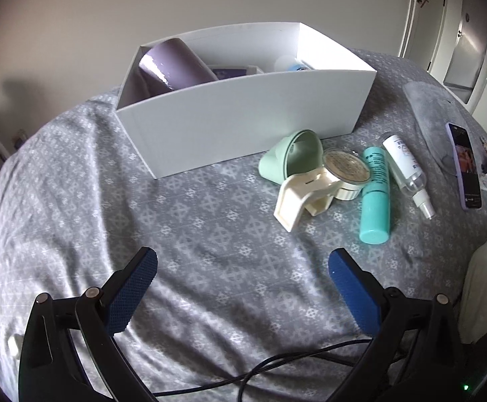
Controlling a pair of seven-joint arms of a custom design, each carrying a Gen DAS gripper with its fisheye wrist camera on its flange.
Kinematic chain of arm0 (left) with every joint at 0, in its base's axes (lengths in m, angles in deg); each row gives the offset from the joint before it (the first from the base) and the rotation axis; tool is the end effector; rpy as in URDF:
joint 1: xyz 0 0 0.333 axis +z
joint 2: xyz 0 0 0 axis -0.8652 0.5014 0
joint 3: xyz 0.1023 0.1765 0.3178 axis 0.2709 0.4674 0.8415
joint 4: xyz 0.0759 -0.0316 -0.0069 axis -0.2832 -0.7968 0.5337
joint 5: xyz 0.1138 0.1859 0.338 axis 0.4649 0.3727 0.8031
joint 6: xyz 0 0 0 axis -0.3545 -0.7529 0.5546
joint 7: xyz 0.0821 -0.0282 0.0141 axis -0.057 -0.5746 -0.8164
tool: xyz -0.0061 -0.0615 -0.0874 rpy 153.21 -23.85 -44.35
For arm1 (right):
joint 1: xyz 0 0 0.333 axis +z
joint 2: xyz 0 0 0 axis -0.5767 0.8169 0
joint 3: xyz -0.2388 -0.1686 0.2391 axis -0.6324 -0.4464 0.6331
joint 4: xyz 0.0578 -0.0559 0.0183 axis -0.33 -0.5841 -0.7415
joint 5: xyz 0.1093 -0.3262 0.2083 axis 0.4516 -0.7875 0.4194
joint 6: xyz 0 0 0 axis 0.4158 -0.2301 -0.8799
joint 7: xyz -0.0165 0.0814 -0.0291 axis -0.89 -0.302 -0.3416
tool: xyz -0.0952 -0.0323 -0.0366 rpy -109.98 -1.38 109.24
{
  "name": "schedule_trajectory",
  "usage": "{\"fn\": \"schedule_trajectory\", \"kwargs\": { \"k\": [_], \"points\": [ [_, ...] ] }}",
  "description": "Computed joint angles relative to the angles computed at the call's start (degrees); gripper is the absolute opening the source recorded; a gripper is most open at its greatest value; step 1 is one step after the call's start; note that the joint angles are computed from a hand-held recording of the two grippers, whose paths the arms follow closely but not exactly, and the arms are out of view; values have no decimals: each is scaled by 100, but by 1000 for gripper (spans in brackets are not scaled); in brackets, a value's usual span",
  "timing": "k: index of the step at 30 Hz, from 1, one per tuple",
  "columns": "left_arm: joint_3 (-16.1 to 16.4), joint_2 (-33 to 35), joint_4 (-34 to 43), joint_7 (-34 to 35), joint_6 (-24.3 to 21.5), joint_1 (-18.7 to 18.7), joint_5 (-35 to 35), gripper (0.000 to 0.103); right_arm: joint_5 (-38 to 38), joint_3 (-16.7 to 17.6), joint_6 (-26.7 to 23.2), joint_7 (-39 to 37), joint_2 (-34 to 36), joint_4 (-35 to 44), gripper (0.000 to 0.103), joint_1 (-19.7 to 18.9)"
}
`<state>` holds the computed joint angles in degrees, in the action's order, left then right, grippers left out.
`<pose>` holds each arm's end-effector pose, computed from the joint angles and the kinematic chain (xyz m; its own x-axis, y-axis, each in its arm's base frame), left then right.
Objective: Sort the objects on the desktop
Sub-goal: 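Move the left gripper back toward the remaining items, then grasp the cream tape holder with the left gripper and lift it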
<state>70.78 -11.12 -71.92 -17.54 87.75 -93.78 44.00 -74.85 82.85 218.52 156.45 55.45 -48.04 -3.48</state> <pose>0.5598 -0.4580 0.5445 0.3891 -0.9207 -0.0310 -0.7711 -0.3071 -0.5578 0.4556 0.4044 0.4902 0.2558 -0.9666 0.0163 -0.8475 -0.2323 -0.4773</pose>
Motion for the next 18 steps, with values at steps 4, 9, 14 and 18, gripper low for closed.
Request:
{"fn": "schedule_trajectory", "kwargs": {
  "k": [4, 9, 14, 18],
  "points": [
    [28, 203, 202, 74, 119, 42, -80, 102, 4, -4, 0, -8, 3, 4, 103, 0],
    [130, 757, 923, 621, -86, 43, -278, 102, 4, -5, 7, -13, 2, -1, 103, -2],
    [315, 1495, 1969, 1421, -668, -2, -627, 102, -4, -8, 14, -15, 1, -5, 103, -4],
    [387, 1824, 2390, 1792, -470, 72, -914, 102, -54, -7, 11, 47, -13, -22, 103, 3]
  ]
}}
